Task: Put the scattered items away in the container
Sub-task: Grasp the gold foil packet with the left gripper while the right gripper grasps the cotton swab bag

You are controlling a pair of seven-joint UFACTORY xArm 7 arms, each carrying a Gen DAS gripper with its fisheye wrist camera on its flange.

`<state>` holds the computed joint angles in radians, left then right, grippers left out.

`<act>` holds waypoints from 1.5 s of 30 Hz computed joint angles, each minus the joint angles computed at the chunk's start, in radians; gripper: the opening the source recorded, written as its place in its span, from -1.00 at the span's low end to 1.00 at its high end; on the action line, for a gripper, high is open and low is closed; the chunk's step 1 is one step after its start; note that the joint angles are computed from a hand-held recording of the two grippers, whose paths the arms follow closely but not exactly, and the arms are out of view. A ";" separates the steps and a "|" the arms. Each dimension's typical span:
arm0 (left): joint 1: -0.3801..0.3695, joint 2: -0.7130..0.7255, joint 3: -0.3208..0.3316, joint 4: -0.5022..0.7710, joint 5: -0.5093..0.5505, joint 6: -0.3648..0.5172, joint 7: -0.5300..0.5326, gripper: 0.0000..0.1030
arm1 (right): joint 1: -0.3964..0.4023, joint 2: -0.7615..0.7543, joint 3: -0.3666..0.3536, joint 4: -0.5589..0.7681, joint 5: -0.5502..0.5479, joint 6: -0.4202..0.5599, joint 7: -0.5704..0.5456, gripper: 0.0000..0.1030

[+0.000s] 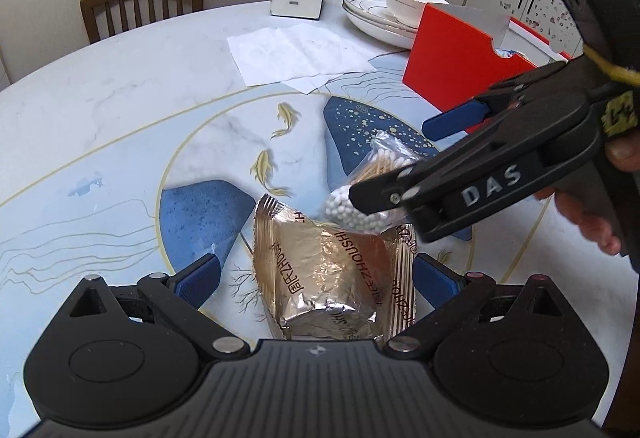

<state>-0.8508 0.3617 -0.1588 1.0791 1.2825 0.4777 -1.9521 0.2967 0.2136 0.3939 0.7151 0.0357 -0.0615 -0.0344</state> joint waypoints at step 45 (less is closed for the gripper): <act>-0.013 -0.001 0.012 -0.010 -0.023 -0.047 -0.046 0.03 | 0.304 -0.073 -0.336 -0.031 -0.242 0.037 0.268 0.36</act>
